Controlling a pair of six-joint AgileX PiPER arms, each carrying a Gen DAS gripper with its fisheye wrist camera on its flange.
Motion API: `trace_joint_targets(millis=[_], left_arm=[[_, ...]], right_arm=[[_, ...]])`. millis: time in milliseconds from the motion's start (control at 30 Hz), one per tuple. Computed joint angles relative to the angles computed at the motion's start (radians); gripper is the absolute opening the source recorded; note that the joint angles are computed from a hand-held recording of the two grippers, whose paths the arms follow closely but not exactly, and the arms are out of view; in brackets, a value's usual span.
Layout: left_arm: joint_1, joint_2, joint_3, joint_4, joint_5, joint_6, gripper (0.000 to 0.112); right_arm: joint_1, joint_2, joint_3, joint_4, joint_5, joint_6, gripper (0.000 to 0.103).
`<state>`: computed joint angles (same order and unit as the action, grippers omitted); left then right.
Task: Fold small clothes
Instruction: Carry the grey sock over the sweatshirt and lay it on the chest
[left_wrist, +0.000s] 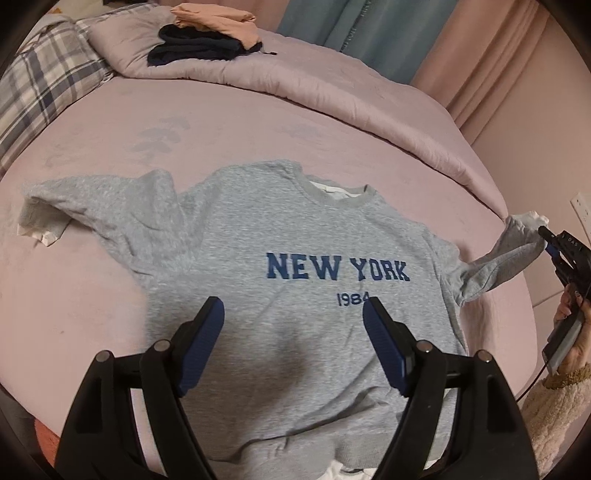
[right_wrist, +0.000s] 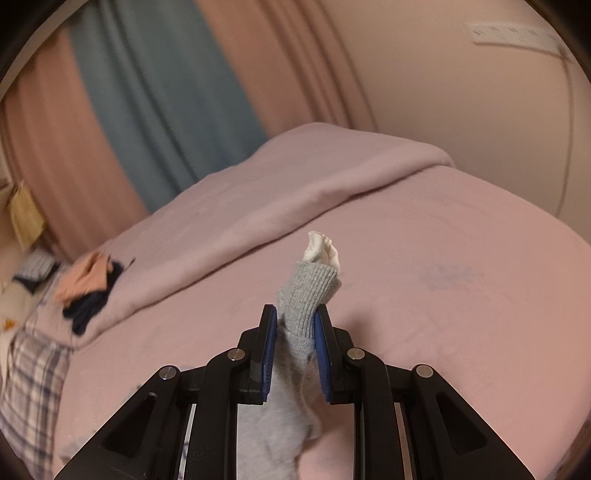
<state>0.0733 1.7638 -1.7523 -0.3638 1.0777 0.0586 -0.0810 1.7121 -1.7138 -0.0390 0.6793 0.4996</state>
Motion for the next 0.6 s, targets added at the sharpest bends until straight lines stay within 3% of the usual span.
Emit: trace_joint_targets(millis=[300, 600], left_arm=[[0.076, -0.039, 0.05, -0.05, 0.009, 0.05, 0.08], [0.156, -0.078, 0.092, -0.088, 0.007, 0.078, 0.08]], right_arm=[[0.186, 0.151, -0.254, -0.082, 0.156, -0.027, 0.022], [0.317, 0.267, -0.398, -0.047, 0.224, -0.088, 0.021]])
